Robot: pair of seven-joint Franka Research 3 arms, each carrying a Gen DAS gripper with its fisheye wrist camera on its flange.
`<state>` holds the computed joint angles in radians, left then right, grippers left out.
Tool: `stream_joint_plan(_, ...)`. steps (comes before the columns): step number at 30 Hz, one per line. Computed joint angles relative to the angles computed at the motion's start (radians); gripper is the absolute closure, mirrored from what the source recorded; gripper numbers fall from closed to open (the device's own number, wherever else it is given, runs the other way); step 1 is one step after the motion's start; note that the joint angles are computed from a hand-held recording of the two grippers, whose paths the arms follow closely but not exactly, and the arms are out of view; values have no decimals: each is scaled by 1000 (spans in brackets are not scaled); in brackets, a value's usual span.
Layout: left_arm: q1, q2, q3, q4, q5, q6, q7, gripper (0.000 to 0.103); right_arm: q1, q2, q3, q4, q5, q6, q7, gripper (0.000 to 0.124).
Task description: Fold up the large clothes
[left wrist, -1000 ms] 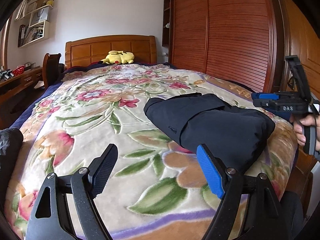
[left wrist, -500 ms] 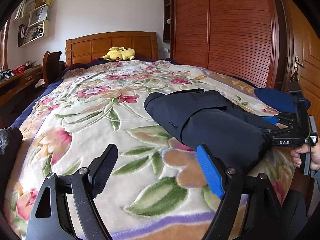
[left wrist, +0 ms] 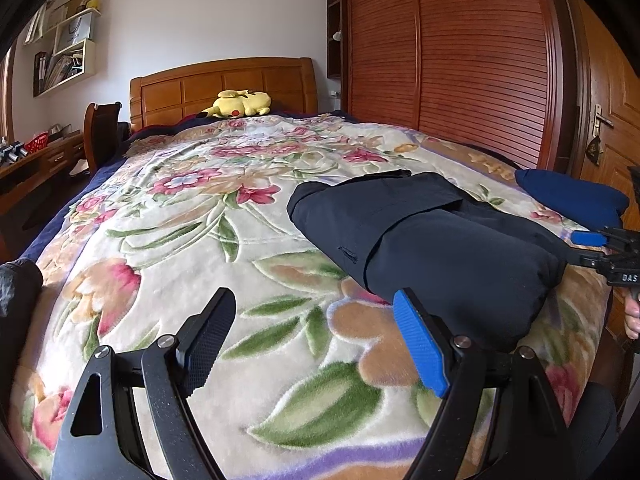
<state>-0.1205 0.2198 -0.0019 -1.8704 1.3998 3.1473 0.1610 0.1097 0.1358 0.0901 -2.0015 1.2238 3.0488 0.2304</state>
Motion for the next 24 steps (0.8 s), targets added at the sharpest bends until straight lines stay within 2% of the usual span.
stream_joint_plan(4, -1, 10, 1, 8, -23, 1, 13, 21, -2, -6, 8, 12, 68, 4, -64, 58)
stream_joint_plan(8, -12, 17, 10, 15, -21, -5, 5, 21, 3, 9, 12, 69, 134, -51, -117, 58)
stream_joint_plan(11, -18, 17, 16, 15, -2, -12, -18, 21, 30, 33, 21, 120, 110, -78, -113, 58)
stream_joint_plan(15, -9, 0, 12, -4, 28, -22, -61, 21, 62, 69, 44, 177, 29, -124, -66, 58)
stream_joint_plan(17, 1, -12, 13, -9, 81, -16, -128, 21, 78, 84, 56, 189, -5, -122, -58, 58)
stream_joint_plan(19, 18, -26, 5, -20, 107, -10, -163, 21, 106, 105, 49, 185, -111, -106, 20, 58)
stream_joint_plan(21, 30, -37, -4, -18, 206, -13, -252, 21, 104, 133, 58, 185, -165, -102, 57, 59)
stream_joint_plan(23, 53, -44, -26, -31, 193, -21, -236, 21, 117, 168, 40, 191, -278, -116, 152, 59)
stream_joint_plan(24, 62, -45, -32, -33, 199, -15, -240, 21, 112, 181, 51, 186, -291, -90, 151, 59)
